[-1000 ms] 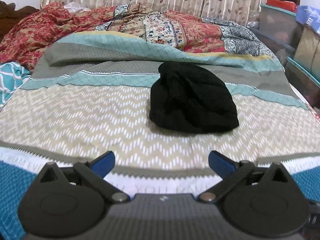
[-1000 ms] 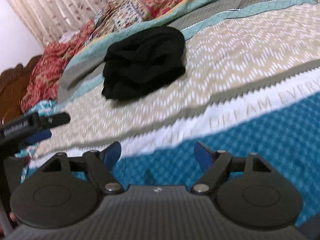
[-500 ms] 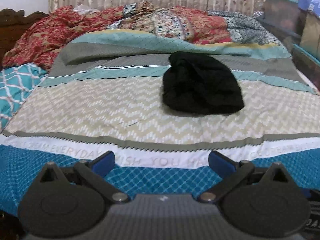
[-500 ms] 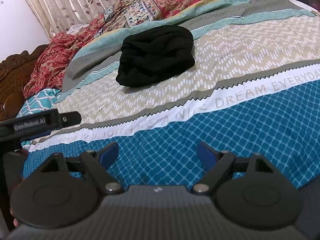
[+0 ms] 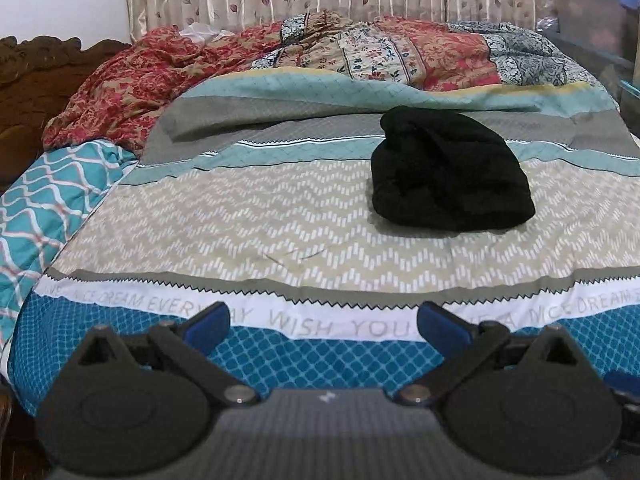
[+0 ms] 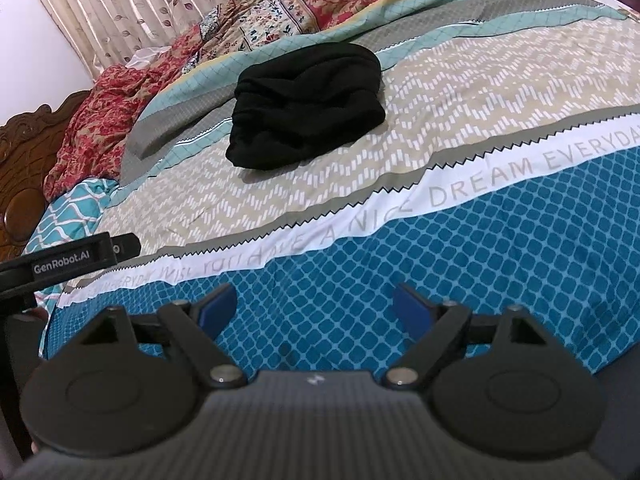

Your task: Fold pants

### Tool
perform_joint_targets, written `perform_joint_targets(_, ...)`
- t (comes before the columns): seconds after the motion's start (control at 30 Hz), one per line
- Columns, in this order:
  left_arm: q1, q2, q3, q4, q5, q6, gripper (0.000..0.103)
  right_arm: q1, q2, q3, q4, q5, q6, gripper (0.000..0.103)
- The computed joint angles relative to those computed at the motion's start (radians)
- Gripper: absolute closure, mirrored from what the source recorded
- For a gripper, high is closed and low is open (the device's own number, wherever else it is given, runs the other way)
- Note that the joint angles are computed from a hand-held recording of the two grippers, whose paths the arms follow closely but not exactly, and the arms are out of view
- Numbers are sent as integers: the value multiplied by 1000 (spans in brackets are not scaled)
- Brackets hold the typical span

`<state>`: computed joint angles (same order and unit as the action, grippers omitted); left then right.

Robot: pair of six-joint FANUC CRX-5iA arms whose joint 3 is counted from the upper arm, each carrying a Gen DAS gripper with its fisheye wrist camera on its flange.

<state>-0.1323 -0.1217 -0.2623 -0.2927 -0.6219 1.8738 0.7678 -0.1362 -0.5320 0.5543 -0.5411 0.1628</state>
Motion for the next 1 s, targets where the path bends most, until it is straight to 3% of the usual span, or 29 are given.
perform_joint_targets(1.0,-1,38,13,26,-41,-56,0,-6,15,3,-4,-19,7,14)
